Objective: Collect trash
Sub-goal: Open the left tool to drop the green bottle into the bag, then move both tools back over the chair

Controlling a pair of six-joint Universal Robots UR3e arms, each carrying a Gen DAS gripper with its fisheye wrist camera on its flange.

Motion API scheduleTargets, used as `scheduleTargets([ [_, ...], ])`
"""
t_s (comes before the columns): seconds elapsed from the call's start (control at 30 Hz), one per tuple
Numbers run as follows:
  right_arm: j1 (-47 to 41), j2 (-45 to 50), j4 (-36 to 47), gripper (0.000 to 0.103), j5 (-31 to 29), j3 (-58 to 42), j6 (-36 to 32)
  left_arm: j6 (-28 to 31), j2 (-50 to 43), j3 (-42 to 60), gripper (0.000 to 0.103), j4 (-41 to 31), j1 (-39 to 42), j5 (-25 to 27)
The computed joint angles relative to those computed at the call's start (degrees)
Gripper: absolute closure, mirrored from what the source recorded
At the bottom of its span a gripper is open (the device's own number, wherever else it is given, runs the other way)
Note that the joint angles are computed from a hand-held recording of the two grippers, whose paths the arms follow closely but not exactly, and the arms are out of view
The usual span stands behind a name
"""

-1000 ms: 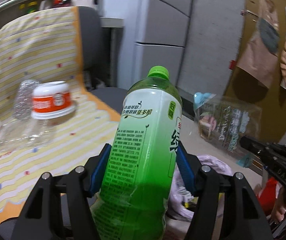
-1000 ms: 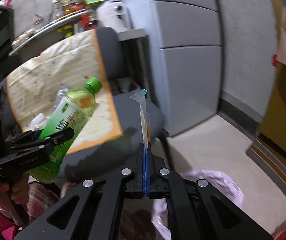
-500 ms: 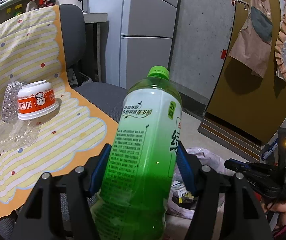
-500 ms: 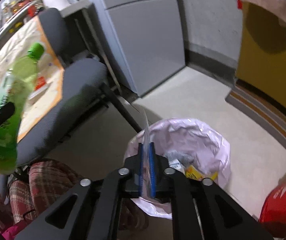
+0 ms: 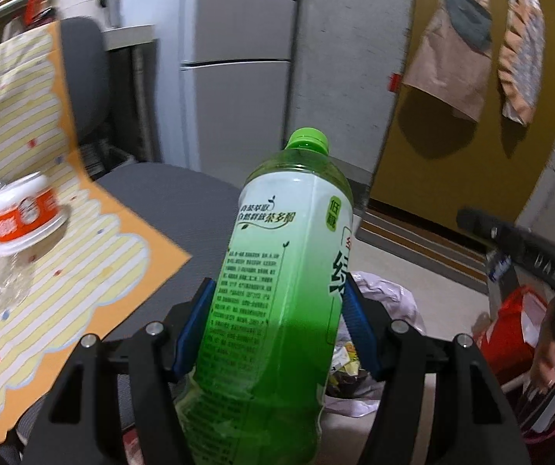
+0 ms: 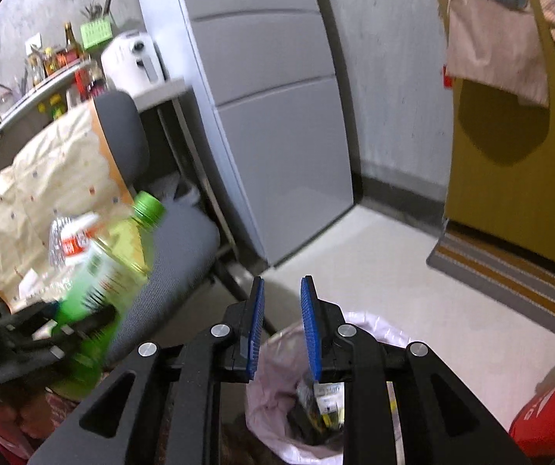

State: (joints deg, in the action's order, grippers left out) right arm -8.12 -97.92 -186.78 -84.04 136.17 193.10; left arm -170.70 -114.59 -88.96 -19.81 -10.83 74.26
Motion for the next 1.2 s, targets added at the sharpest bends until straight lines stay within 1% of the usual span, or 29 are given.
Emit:
scheduleTargets([
  [0.2,-3.73,-3.49,-2.61,0.081,0.64,2.39,0.3,2.26,-6.23,11.23,0.041,-6.33,-4.21,-1.4],
  [0.33,-9.04,-7.09,-3.83,0.081,3.16,5.54,1.03,3.36,-11.78,20.94,0.04,-11.37,-7.2,-2.14],
  [0.37,-9.95,-7.73,-4.18,0.081,3.39,6.14,1.37,3.83,-13.93,24.79,0.039,-13.61,-8.11,-2.6],
  [0.4,-10.85,-8.39,-4.46,0.08,3.53,6.71,1.56,4.13,-14.96,26.69,0.037,-14.92,-8.49,-2.98],
  [0.43,-10.91,-8.08,-5.01,0.08,3.17,6.76,1.79,4.38,-16.4,29.04,0.032,-16.02,-9.03,-3.22],
  [0.47,-11.75,-8.24,-5.35,0.08,3.62,7.19,1.67,4.28,-17.65,30.68,0.019,-15.92,-9.6,-2.88],
  [0.5,-12.4,-8.4,-5.45,0.08,4.04,7.49,1.59,3.98,-18.61,31.99,0.016,-15.96,-9.97,-2.49],
  [0.53,-12.72,-8.3,-5.68,0.08,4.24,7.69,1.59,3.9,-19.05,32.66,0.016,-16.26,-9.98,-2.56],
  [0.57,-12.76,-8.18,-5.82,0.08,4.33,7.8,1.65,3.77,-18.82,32.14,0.016,-16.04,-9.69,-2.67],
  [0.63,-12.43,-7.17,-5.99,0.08,4.68,7.57,1.79,3.01,-17.81,30.49,0.016,-15.14,-9.28,-1.01],
  [0.7,-11.38,-5.5,-6.17,0.079,4.7,6.91,1.8,1.56,-15.2,26.27,0.016,-12.74,-8.1,0.89],
  [0.83,-6.6,-1.26,-6.41,0.079,3.38,4.14,2.37,-1.43,-7.5,14.25,0.016,-6.32,-4.24,5.38],
  [0.97,-0.58,3.3,-5.76,0.079,1.9,0.13,2.39,-3.02,-0.27,3.58,0.016,-1.95,-0.14,7.91],
  [1.1,5.58,8.77,-3.93,0.079,1.42,-5.46,2.51,-3.94,5.86,-4.89,0.016,1.45,3.75,9.88],
  [1.2,9.59,12.08,-2.64,0.078,1.16,-9.7,2.16,-4.33,10.61,-10.6,0.016,2.56,8.18,8.92],
])
